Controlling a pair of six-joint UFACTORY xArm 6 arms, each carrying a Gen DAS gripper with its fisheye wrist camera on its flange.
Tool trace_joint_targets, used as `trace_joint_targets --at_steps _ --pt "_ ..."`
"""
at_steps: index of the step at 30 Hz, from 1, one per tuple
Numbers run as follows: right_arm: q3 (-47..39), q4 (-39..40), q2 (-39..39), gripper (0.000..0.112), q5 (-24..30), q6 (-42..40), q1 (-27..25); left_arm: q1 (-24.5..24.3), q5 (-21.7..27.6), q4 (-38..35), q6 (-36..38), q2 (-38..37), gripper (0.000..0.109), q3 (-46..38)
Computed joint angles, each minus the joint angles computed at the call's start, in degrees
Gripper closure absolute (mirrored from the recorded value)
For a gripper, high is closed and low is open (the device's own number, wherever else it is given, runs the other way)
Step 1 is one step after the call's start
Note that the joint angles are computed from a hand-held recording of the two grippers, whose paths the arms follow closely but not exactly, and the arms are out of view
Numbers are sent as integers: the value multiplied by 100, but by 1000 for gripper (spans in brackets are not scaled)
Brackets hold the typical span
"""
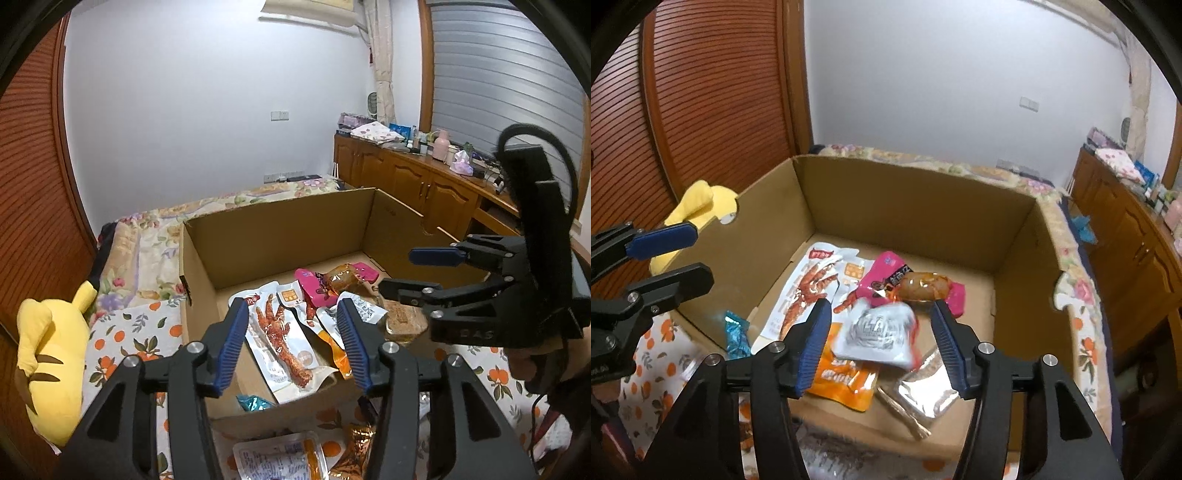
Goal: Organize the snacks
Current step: 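Open both tools to drop the packets into the box, then move both open tools back to the snacks beside the box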
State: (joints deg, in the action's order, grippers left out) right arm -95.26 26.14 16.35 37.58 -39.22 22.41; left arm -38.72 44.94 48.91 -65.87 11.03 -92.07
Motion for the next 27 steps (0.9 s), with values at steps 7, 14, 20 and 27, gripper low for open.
trace_joint_targets --at_steps 7,14,20,27 --pt "1071 622 -917 50 -425 -714 -85 -173 -17 271 -102 -269 50 188" --pt "1796 1438 -1673 40 -419 -1456 -209 -424 207 712 -390 -485 37 340" --pt "2437 1700 -2174 35 -429 -1796 -233 -596 248 808 -663 -790 37 756" --pt "2966 1729 -2352 35 -439 -1784 -249 -782 351 792 -876 -991 37 1263"
